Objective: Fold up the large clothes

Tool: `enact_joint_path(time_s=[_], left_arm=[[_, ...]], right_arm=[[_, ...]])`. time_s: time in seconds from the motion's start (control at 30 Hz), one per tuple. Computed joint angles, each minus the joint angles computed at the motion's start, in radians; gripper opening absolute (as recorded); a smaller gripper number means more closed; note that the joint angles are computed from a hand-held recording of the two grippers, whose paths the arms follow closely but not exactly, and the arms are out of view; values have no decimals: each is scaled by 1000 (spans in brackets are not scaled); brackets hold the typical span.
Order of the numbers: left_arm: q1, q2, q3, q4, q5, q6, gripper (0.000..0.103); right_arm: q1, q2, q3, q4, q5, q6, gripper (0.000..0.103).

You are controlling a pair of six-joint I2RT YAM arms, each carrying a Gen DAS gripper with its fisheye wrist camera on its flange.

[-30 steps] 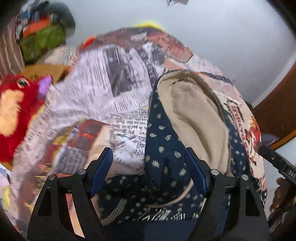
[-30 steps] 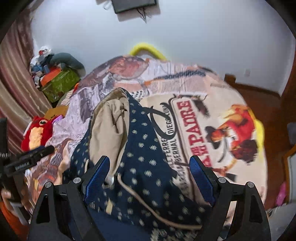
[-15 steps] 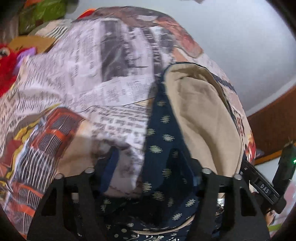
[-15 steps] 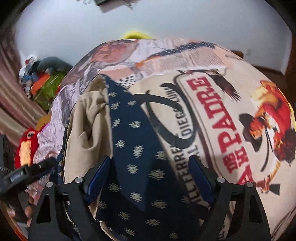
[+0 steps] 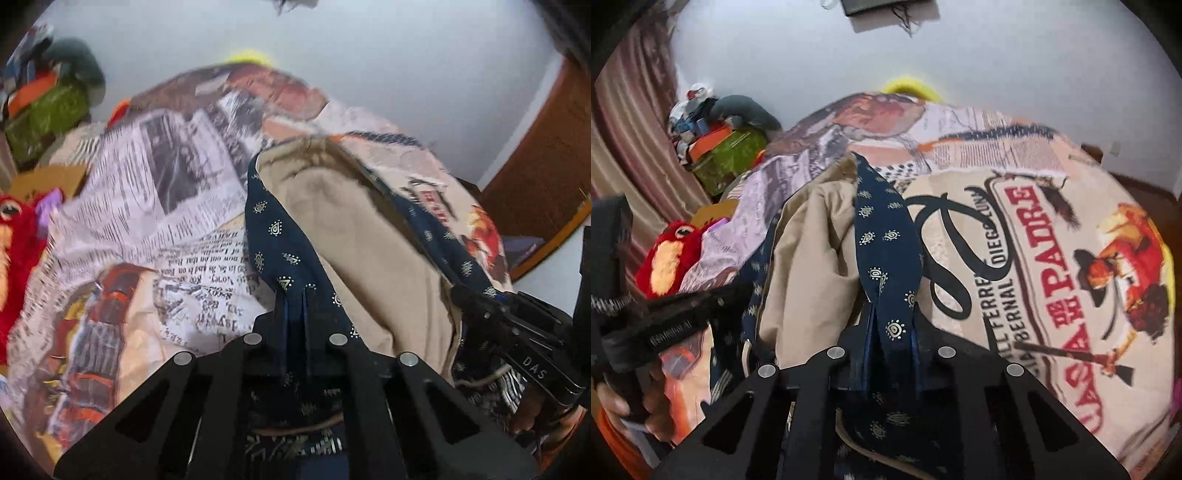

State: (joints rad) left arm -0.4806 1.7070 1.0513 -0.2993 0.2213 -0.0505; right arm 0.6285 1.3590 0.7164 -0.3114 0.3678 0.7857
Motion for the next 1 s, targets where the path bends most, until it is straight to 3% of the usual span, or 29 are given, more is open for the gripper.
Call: enact_joint_path(time_s=[0.27,0.5,0.67,0.9,0.97,1.0], left_arm=[[-64,-319,-210,-81,-76,128,6],[-119,-506,-397,-129,-140,137,6],[-132,-522,-485,-131,-168,133,6],[-58,-540,-537,-175,-137,189,7],[-27,-555,-520,-214,-106,199,11],[-6,-567,-500,-241,-82,210,18]], right_arm=[[287,-165,7,-242,166,190,13],[599,-147,20,-435,274,513,13],[729,-84,12,-487,265,692,14],[796,-62,18,-545,202,746,14],[791,-76,35,-581,170,733,20],[789,-88,45,-603,160,730,29]])
